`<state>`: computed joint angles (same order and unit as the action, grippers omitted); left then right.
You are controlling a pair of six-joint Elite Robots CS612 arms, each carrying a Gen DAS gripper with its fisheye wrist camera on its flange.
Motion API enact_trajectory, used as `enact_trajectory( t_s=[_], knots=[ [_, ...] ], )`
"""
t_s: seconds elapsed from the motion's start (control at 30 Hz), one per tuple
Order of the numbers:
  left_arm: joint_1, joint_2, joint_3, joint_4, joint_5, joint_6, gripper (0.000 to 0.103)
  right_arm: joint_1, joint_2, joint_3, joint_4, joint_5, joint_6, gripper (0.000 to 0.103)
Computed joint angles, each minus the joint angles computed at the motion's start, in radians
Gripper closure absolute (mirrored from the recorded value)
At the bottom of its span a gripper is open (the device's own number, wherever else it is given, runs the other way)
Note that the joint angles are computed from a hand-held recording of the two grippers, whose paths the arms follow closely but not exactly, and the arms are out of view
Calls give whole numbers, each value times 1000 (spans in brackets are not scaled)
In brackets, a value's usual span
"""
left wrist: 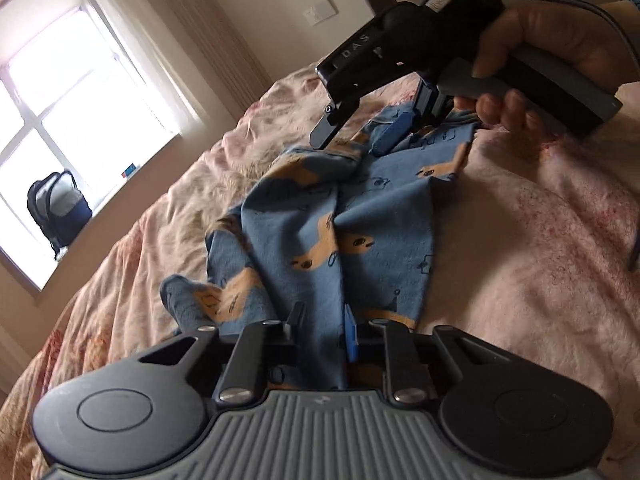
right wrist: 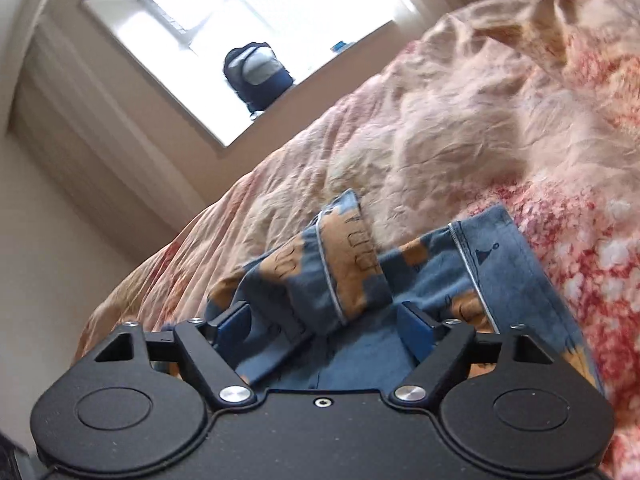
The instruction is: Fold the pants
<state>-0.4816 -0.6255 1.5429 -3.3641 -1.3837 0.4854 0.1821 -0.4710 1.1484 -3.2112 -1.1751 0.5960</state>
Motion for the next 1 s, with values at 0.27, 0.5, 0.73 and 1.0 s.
enact_trajectory(
  t_s=[0.27,0.5,0.73,1.0],
  knots=[
    [8,-21,4,51,-11,-101,101,5,6,-30,66,-77,81,77],
    [13,-31,3,47,-4,-142,102,3,12,-45,-21,-80,13,97],
    [22,-44,8,42,-33,-213,102,-13,-7,-11,-97,-61,8,98],
    [24,-52,15,26,-69,-250,102,-27,-76,113,-160,-110,1,98]
  ],
)
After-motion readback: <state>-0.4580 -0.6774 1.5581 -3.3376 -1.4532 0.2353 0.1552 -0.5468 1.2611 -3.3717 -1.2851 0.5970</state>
